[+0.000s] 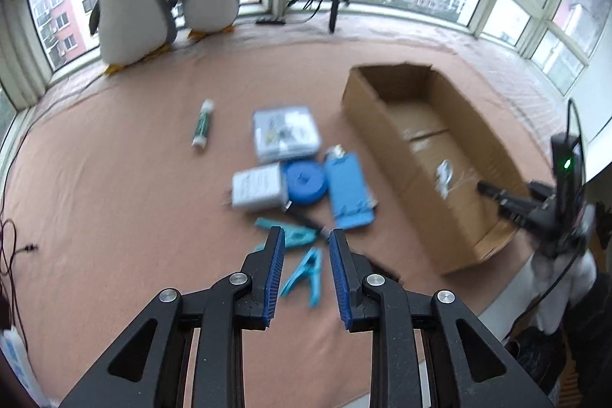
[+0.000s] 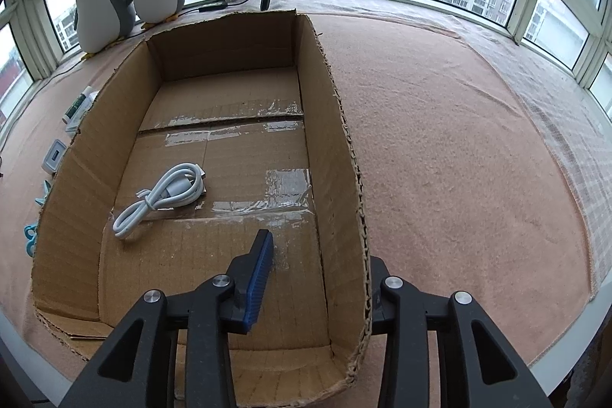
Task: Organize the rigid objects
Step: 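Lower the left gripper onto a teal clothespin clip and close it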
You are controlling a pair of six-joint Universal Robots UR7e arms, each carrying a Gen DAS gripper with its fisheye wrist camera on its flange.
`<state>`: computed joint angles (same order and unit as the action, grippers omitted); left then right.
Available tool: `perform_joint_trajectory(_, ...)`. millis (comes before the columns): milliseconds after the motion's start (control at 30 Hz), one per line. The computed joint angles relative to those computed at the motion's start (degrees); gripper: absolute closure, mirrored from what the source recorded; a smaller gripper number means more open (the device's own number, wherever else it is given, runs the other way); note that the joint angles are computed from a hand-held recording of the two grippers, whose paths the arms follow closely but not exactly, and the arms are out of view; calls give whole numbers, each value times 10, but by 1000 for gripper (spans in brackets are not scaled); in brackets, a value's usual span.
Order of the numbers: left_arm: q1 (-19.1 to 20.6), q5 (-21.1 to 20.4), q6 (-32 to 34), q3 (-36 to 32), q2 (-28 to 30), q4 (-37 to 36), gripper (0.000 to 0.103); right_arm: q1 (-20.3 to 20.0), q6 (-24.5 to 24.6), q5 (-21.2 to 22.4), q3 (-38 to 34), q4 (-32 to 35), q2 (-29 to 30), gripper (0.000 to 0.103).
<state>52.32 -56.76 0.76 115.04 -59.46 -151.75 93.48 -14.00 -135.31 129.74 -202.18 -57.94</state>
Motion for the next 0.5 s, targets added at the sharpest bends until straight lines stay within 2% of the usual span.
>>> perform_joint_trajectory(67,12,-5,-5,7,-6,13,77,2,-3,-4,-2,-1,3,68)
perform_joint_trajectory(133,18,-11,0,13,-6,17,71,3,-4,-7,-4,-1,5,68)
perform_joint_trajectory(200,20,-23,9,17,-1,14,49,3,-4,-9,-5,-1,6,67)
perform_joint_trajectory(267,15,-27,23,24,5,3,38,4,-4,-13,-6,0,6,67)
perform_joint_trajectory(400,9,2,36,17,35,-1,38,6,-5,-18,-7,2,8,67)
perform_joint_trajectory(500,17,7,37,6,50,8,38,6,-6,-18,-6,1,7,67)
